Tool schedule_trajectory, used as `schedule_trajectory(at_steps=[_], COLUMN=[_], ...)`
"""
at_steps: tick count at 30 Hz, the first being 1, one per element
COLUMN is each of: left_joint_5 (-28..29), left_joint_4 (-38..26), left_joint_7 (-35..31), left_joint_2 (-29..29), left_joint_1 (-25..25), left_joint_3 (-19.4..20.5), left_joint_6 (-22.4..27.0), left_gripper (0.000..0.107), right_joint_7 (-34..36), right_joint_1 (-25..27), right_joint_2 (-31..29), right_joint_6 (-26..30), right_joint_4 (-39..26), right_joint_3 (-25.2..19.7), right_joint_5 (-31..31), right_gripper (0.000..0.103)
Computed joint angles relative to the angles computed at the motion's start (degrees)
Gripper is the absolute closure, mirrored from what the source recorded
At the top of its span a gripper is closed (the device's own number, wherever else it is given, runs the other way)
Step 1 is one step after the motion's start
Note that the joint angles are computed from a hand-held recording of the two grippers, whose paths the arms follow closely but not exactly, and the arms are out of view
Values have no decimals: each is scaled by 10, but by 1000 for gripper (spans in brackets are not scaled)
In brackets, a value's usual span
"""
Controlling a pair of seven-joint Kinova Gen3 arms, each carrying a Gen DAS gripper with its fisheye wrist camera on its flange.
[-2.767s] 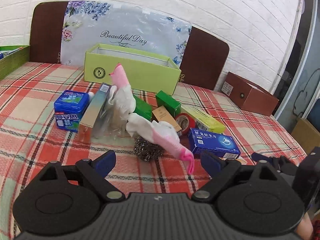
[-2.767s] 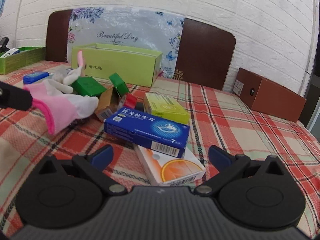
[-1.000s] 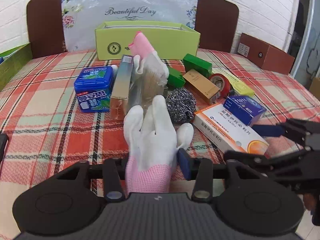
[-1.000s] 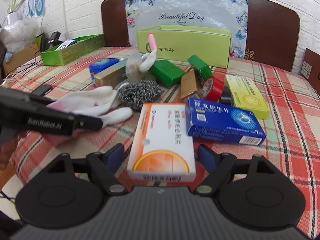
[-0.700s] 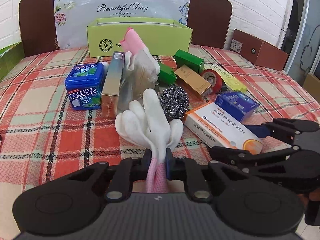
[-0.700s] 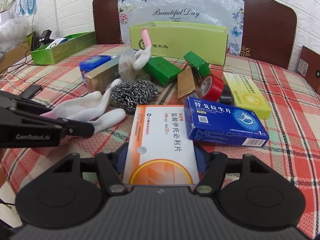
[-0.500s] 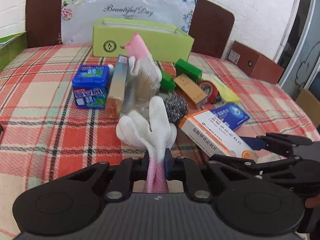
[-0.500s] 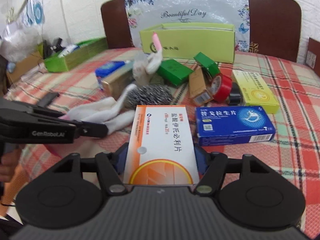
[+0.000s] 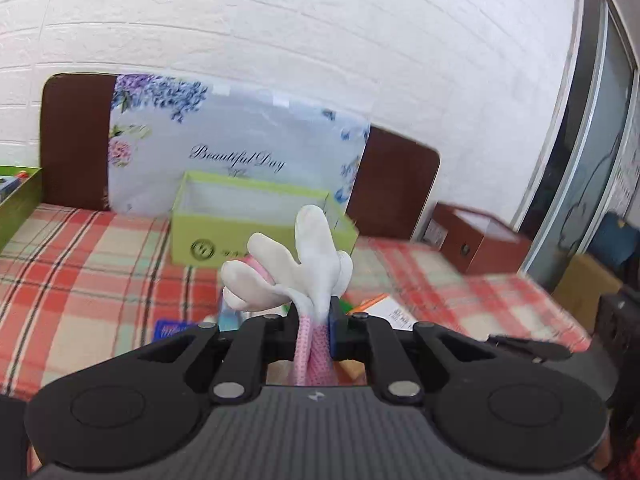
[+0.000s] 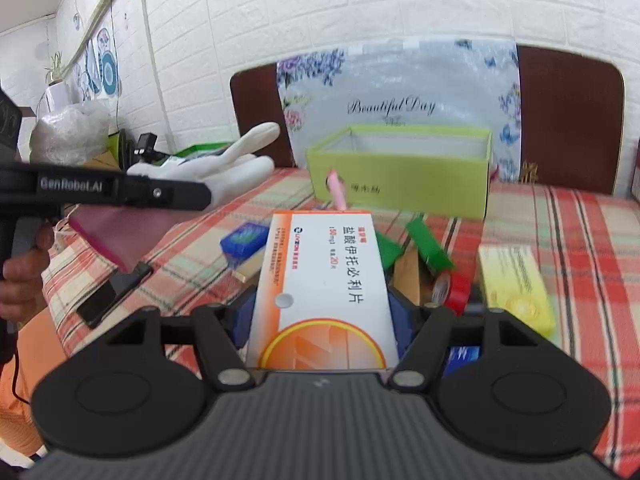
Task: Organize objects
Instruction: 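Lower the glove and white medicine box into the green box, open both tools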
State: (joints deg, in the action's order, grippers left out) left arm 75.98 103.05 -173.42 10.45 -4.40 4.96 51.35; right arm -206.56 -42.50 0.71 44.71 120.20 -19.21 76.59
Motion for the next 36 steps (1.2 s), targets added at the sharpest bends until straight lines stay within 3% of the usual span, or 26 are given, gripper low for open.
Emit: schedule_trajectory(at_steps=[6, 10, 14, 17, 21, 25, 29, 31, 33, 34, 36], left_joint_5=[14, -28, -107, -172, -223, -302, -377, -369, -328, -305, -271], left_joint_4=[-105, -201, -288, -341, -435, -505, -545, -521, -483, -465, -438], left_joint_7=[80, 154, 234, 300, 393, 472, 513, 487, 440, 417, 371], left_joint_2=[53, 111, 176, 218, 276, 322, 358, 362, 356, 349, 337], left_joint_1=[90, 121, 139, 160, 216, 211, 192, 177, 165, 168, 177], left_joint_3=[-46, -19, 22, 28, -41, -16, 38, 70, 91, 85, 74], left_joint_6=[-31, -84, -143, -183, -166, -159, -166, -206, -252, -276, -320], left_gripper=[97, 97, 97, 97, 97, 97, 96, 85, 26, 20, 18], right_joint_7=[79, 173, 242, 219, 131, 97, 68, 64, 86, 88, 62], right_joint_1=[49, 94, 128, 143, 144, 150, 157, 161, 170, 166, 136], right_joint_2=[-5, 24, 83, 122, 168, 213, 247, 262, 280, 288, 296], right_joint_6=[-42, -72, -101, -145, -172, -185, -207, -215, -200, -192, -198], right_joint_4=[-25, -64, -136, -165, -197, -236, -263, -273, -289, -292, -284], right_joint_3=[32, 66, 109, 148, 199, 230, 249, 253, 240, 244, 282], right_joint_5=[5, -21, -72, -65, -2, 25, 40, 44, 32, 37, 71], right_gripper=[38, 38, 38, 38, 38, 38, 38, 38, 37, 25, 7])
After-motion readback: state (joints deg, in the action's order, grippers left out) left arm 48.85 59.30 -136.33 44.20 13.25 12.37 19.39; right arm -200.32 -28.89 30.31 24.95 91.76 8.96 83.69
